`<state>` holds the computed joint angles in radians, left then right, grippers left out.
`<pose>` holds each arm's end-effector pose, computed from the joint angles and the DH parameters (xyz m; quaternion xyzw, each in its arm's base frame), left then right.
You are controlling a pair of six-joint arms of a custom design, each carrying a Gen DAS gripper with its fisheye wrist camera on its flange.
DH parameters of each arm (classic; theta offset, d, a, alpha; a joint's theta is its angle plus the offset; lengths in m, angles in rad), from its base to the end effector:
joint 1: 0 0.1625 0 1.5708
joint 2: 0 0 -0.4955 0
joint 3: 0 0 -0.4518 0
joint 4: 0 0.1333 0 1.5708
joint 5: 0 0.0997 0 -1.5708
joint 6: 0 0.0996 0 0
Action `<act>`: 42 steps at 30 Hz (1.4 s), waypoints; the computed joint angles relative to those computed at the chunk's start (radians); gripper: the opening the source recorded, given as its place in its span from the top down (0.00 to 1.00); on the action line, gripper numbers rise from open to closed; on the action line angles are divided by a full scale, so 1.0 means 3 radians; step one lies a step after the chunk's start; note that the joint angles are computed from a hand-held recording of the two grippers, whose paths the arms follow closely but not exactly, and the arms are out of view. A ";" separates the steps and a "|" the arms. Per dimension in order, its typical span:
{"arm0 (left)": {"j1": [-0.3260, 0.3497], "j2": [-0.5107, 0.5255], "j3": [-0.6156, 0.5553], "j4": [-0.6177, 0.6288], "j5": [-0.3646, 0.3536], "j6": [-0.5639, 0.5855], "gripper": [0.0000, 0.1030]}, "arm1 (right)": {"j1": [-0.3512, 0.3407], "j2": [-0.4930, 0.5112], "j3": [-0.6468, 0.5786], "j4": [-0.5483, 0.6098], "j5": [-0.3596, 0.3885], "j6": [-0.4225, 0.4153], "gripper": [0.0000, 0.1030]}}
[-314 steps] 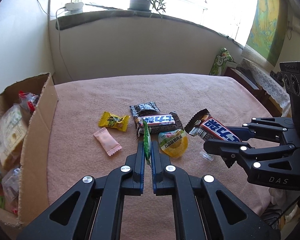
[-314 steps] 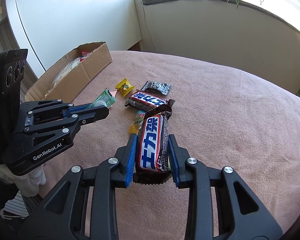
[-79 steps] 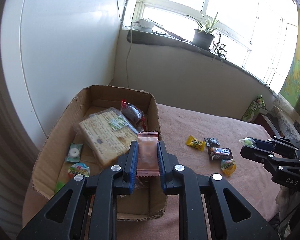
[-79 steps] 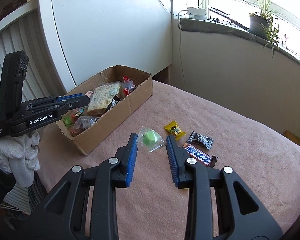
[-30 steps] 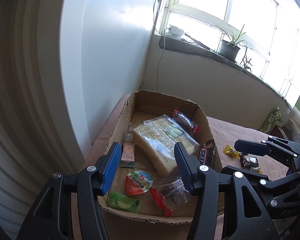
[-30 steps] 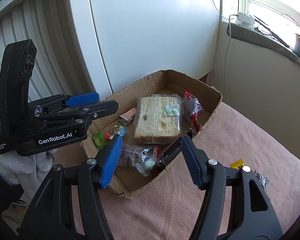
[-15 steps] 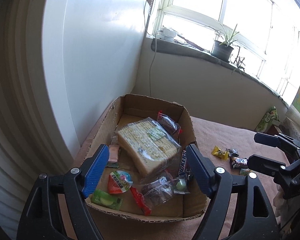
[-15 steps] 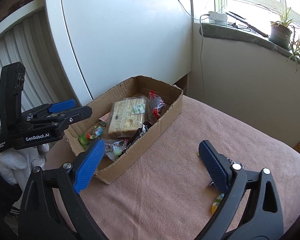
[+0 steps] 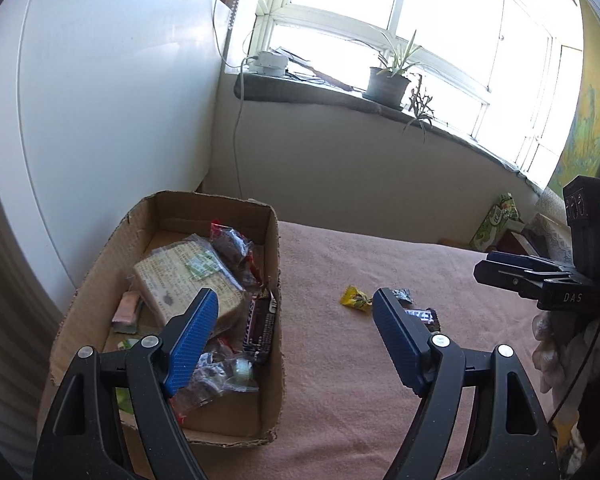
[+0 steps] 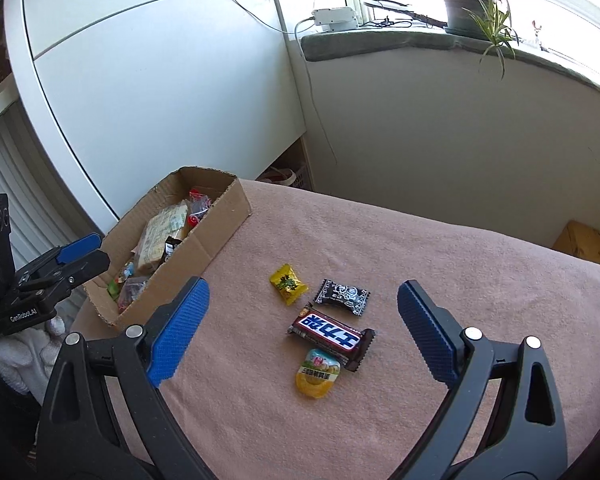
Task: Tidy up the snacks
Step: 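Move both tools from the box back toward the remaining snacks, then grasp the yellow candy with the left tool while the right tool grasps the black wrapped candy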
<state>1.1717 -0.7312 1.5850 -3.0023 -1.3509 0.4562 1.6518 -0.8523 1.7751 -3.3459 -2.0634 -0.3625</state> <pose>-0.1689 -0.7995 0.1258 0.3667 0.8799 -0.2800 0.1132 0.1450 -0.7212 0.1926 0.0959 -0.8836 0.3658 0.2761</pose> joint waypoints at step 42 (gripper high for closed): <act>-0.0135 0.0860 -0.0770 0.0835 0.0312 -0.0323 0.63 | -0.0359 0.0325 -0.0734 0.1459 -0.0031 -0.1141 0.51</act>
<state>1.1313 -0.4733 1.3541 -2.7517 -1.2572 0.3594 1.5441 -0.7548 1.5549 -2.9082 -2.0728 -0.7046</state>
